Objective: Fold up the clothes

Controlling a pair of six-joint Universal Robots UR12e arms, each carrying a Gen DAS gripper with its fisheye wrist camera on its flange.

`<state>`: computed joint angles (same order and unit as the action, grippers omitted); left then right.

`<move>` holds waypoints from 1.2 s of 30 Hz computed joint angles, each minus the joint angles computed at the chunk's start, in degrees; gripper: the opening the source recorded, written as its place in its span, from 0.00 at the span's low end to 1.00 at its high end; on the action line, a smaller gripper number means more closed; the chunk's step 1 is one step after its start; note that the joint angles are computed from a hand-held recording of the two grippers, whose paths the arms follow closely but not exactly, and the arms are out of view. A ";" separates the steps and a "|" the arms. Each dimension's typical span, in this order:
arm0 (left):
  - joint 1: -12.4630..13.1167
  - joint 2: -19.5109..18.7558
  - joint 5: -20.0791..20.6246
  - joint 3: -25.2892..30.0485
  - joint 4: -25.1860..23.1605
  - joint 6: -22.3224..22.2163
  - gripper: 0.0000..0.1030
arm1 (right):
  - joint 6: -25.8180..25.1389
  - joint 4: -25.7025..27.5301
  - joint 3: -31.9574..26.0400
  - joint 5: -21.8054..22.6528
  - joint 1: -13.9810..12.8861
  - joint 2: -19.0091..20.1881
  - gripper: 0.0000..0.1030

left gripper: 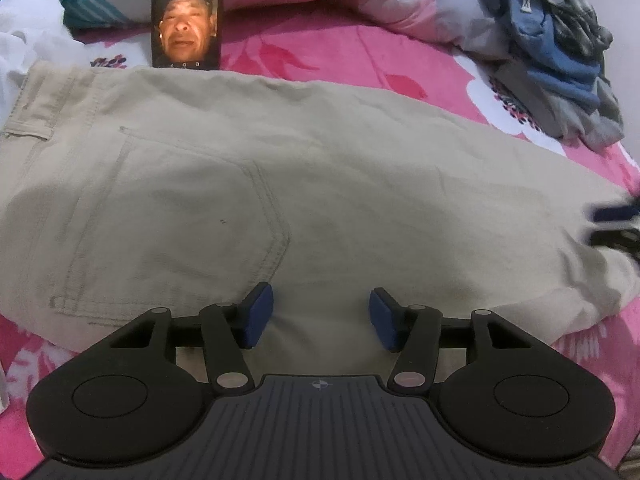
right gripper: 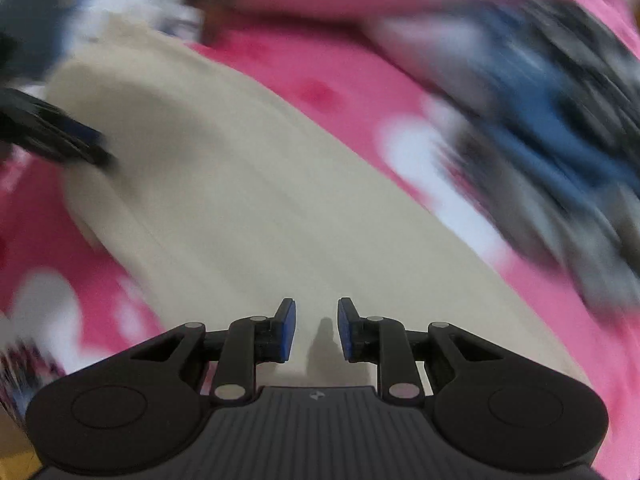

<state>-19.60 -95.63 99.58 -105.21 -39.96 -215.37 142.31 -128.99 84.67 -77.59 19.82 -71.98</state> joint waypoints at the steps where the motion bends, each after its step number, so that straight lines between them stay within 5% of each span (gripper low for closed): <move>1: -0.06 -0.11 0.12 0.20 -0.39 0.06 0.53 | -0.85 -0.64 -0.70 0.42 0.47 1.18 0.23; 5: 0.10 0.00 -0.22 0.06 -0.10 -0.21 0.54 | 1.52 1.35 -1.83 -4.28 -0.63 2.99 0.23; 7: 0.27 0.34 -0.67 -0.67 1.18 -0.16 0.54 | 7.07 3.53 -0.78 -10.07 -3.86 1.72 0.24; 11: 0.45 0.53 -1.03 -1.16 2.21 -0.19 0.54 | 23.56 11.80 -2.22 -29.38 -8.82 0.63 0.25; 13: 0.44 0.44 -0.98 -0.93 1.85 -0.28 0.54 | 29.93 14.24 -3.16 -33.51 -10.23 0.30 0.25; 17: 0.22 0.04 -0.45 -0.22 0.76 -0.35 0.55 | 28.23 7.58 -3.82 -24.40 -8.77 0.67 0.25; 23: 0.31 -0.49 -0.45 1.05 -1.53 -1.19 0.56 | 14.37 1.75 -8.75 2.00 -3.34 6.86 0.25; 26: 0.18 -0.43 -0.22 0.89 -1.28 -1.68 0.56 | 8.51 3.75 -11.47 6.76 -1.40 9.63 0.25; 29: 0.29 -0.14 -0.50 0.30 -0.22 -2.54 0.56 | 9.69 3.65 -12.11 2.14 -1.44 10.62 0.25; 31: 0.52 0.12 -0.98 -0.28 0.91 -3.02 0.56 | 17.93 3.58 -12.07 -2.60 -2.73 10.20 0.25; 34: 0.87 0.40 -1.96 -0.51 1.20 -2.86 0.57 | 29.59 4.14 -11.34 -15.88 -3.68 8.96 0.26; 36: 1.16 0.63 -2.81 -0.56 1.12 -2.92 0.57 | 31.55 4.11 -10.33 -18.72 -3.86 7.56 0.26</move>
